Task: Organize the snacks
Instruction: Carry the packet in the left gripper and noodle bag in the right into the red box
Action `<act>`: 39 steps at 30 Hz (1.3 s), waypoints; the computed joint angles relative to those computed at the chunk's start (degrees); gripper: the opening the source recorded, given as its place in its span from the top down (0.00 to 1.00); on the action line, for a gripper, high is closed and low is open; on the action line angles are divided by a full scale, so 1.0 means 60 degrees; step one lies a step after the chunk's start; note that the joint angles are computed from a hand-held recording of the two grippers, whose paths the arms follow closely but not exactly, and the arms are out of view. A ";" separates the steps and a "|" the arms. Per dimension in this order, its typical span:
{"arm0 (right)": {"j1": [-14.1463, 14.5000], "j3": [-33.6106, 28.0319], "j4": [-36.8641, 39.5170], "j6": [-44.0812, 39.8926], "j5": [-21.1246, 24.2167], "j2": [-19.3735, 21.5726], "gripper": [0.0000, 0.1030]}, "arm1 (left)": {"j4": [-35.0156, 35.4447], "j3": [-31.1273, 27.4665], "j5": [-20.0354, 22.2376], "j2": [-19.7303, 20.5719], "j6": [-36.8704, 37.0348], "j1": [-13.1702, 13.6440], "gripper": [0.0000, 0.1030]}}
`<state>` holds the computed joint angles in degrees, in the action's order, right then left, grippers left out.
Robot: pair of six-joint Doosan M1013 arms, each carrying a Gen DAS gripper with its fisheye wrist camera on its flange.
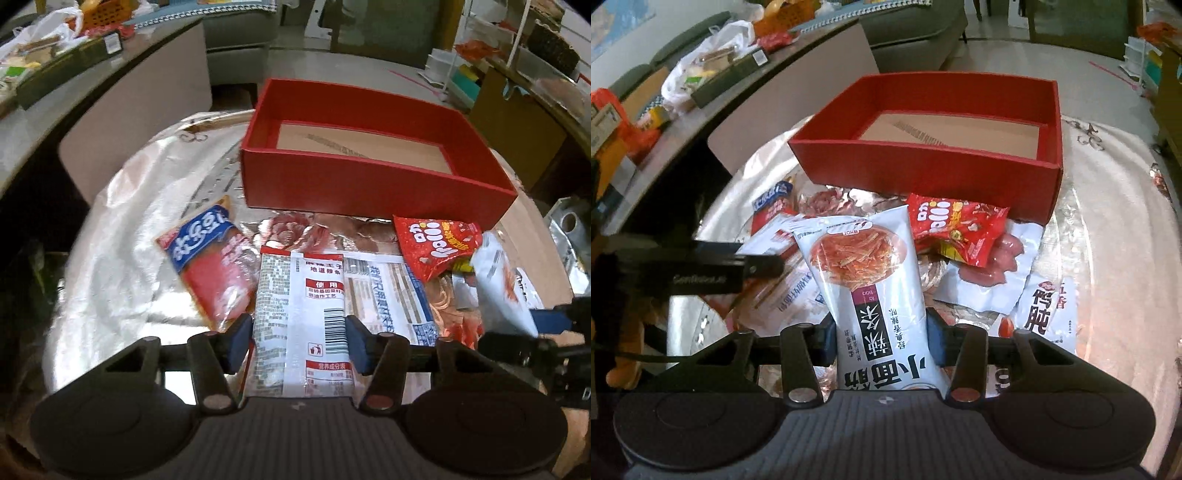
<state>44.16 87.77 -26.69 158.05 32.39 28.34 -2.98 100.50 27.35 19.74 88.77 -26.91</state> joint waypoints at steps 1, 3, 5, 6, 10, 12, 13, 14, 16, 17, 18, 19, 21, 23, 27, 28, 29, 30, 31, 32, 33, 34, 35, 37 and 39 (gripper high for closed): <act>0.0021 -0.0031 -0.0154 0.0130 0.0026 0.0003 0.48 | 0.0067 0.0051 -0.0042 -0.0061 -0.0112 -0.0010 0.55; 0.0092 -0.0004 -0.0569 0.0662 -0.0018 -0.0043 0.48 | 0.0043 0.0186 -0.0156 -0.0205 -0.0190 0.0000 0.55; 0.0185 0.0029 -0.0924 0.1215 0.0001 -0.0085 0.48 | -0.0013 0.0333 -0.0244 -0.0369 -0.0236 0.0035 0.55; 0.0234 0.0038 -0.1014 0.1372 0.0064 -0.0114 0.48 | -0.0075 0.0381 -0.0277 -0.0435 -0.0219 0.0060 0.55; 0.0417 -0.0086 -0.1388 0.1659 0.0586 -0.0243 0.48 | -0.0271 0.0414 -0.0422 -0.0699 -0.0473 0.0157 0.55; 0.0441 -0.0086 -0.1865 0.2046 0.0606 -0.0312 0.48 | -0.0562 0.0352 -0.0593 -0.0756 -0.0274 0.0140 0.55; 0.0406 0.0002 -0.2185 0.2474 0.0437 -0.0366 0.48 | -0.0517 0.0287 -0.0737 -0.0729 -0.0214 0.0085 0.55; 0.0345 0.0074 -0.2499 0.2977 0.0263 -0.0392 0.48 | -0.0392 0.0209 -0.0855 -0.0685 -0.0221 0.0030 0.55; 0.0181 -0.0166 -0.2266 0.2761 0.0416 -0.0284 0.48 | -0.0308 -0.0003 -0.1068 -0.0541 -0.0242 -0.0052 0.55; 0.0142 -0.0258 -0.2382 0.2689 0.0428 -0.0240 0.48 | -0.0596 -0.0146 -0.1104 -0.0439 -0.0052 -0.0061 0.55; 0.0103 -0.0332 -0.2573 0.2783 0.0430 -0.0203 0.48 | -0.0901 -0.0274 -0.1088 -0.0348 0.0175 -0.0064 0.55; 0.0048 -0.0397 -0.2675 0.2888 0.0411 -0.0169 0.48 | -0.1103 -0.0418 -0.1060 -0.0240 0.0317 -0.0073 0.55; -0.0053 -0.0460 -0.2717 0.3022 0.0289 -0.0114 0.48 | -0.0951 -0.0662 -0.1074 -0.0043 0.0145 -0.0132 0.55; -0.0115 -0.0610 -0.2747 0.2989 0.0358 -0.0010 0.48 | -0.0400 -0.0840 -0.1145 0.0109 -0.0219 -0.0224 0.55; -0.0216 -0.0845 -0.2830 0.2881 0.0539 0.0130 0.48 | -0.0339 -0.1135 -0.1129 0.0334 -0.0158 -0.0266 0.55; -0.0259 -0.0901 -0.2855 0.2908 0.0618 0.0170 0.48 | -0.0304 -0.1167 -0.1156 0.0366 -0.0203 -0.0263 0.55; -0.0281 -0.0936 -0.2890 0.2975 0.0662 0.0184 0.48 | -0.0199 -0.1228 -0.1178 0.0415 -0.0304 -0.0271 0.55; -0.0322 -0.0957 -0.2913 0.3028 0.0647 0.0198 0.48 | -0.0012 -0.1297 -0.1199 0.0468 -0.0488 -0.0283 0.55; -0.0362 -0.0986 -0.2966 0.3091 0.0623 0.0216 0.48 | 0.0127 -0.1342 -0.1230 0.0500 -0.0612 -0.0297 0.55; -0.0402 -0.1031 -0.3029 0.3134 0.0595 0.0245 0.48 | 0.0251 -0.1392 -0.1271 0.0539 -0.0697 -0.0315 0.55; -0.0439 -0.1090 -0.3025 0.3105 0.0588 0.0281 0.48 | 0.0462 -0.1475 -0.1297 0.0592 -0.0866 -0.0337 0.55; -0.0474 -0.1156 -0.3010 0.3047 0.0603 0.0320 0.48 | 0.0726 -0.1548 -0.1326 0.0645 -0.1071 -0.0362 0.55; -0.0502 -0.1219 -0.3029 0.3014 0.0622 0.0364 0.48 | 0.0898 -0.1599 -0.1374 0.0690 -0.1188 -0.0376 0.55; -0.0576 -0.1338 -0.2962 0.2870 0.0641 0.0448 0.48 | 0.1305 -0.1716 -0.1413 0.0786 -0.1543 -0.0408 0.55; -0.0648 -0.1438 -0.2872 0.2756 0.0677 0.0523 0.48 | 0.1482 -0.1857 -0.1410 0.0904 -0.1658 -0.0417 0.55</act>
<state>40.28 79.14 -43.92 174.59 36.46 31.48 5.91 89.36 18.89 25.17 78.82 -29.41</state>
